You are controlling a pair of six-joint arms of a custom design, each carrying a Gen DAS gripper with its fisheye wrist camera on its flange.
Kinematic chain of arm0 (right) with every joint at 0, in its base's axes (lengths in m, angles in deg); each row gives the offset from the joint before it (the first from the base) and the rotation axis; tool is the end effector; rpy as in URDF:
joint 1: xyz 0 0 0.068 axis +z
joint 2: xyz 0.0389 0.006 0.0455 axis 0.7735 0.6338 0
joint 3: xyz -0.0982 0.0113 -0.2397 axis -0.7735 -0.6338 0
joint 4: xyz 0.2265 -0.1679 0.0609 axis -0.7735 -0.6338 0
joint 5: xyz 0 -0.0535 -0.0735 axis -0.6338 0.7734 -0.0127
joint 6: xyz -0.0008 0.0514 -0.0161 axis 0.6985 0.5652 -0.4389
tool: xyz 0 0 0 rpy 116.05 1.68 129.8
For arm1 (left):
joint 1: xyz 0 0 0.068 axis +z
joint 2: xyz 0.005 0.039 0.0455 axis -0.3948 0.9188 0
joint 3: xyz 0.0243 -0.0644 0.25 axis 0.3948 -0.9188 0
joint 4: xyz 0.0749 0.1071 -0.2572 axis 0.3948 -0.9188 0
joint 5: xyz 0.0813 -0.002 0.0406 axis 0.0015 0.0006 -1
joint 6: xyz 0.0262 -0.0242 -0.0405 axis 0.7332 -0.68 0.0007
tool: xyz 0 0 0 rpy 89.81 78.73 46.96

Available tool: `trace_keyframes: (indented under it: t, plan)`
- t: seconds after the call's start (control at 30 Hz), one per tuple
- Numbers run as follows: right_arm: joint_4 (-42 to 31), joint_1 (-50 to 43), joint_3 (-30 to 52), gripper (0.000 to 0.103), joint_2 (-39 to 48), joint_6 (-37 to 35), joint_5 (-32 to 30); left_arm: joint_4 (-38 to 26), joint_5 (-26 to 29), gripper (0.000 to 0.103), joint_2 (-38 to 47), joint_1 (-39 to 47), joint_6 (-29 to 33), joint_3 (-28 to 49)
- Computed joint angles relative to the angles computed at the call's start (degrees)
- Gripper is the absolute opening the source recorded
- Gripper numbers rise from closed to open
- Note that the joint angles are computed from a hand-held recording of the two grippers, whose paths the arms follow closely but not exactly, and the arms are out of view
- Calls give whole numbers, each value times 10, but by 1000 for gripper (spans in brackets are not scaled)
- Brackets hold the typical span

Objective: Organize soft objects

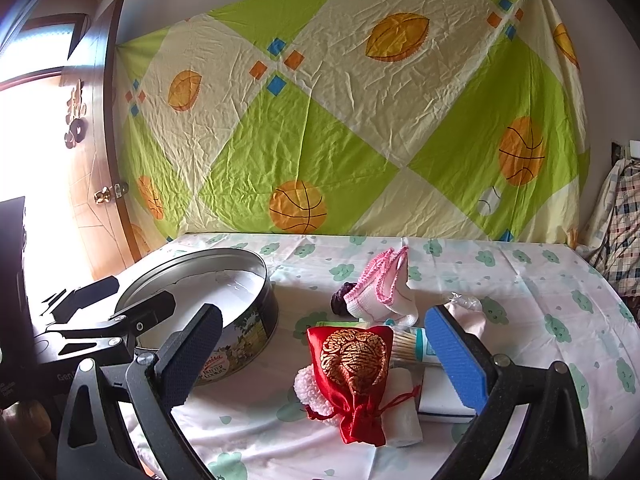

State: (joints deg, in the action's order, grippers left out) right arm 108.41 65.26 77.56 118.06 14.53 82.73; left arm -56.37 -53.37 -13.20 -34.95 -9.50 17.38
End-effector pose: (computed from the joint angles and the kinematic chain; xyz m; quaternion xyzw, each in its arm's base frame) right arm 0.1864 0.0367 0.1184 0.0839 0.8157 0.0042 0.5723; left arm 0.2768 -0.0653 0.1441 0.1567 0.8288 -0.1397 0.5187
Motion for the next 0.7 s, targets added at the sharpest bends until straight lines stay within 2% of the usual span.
trace_keyframes:
  t: [0.13,0.47,0.7]
  plan:
    - [16,4,-7,102,12,7,3,5,1,103,9,1,3,-1]
    - [-14,-36,-7,102,-12,4,-32,25,-25,103,59,-40,-4,15]
    - [-15,-139,-30,102,-23,-1,-96,48,-65,103,118,-114,2,36]
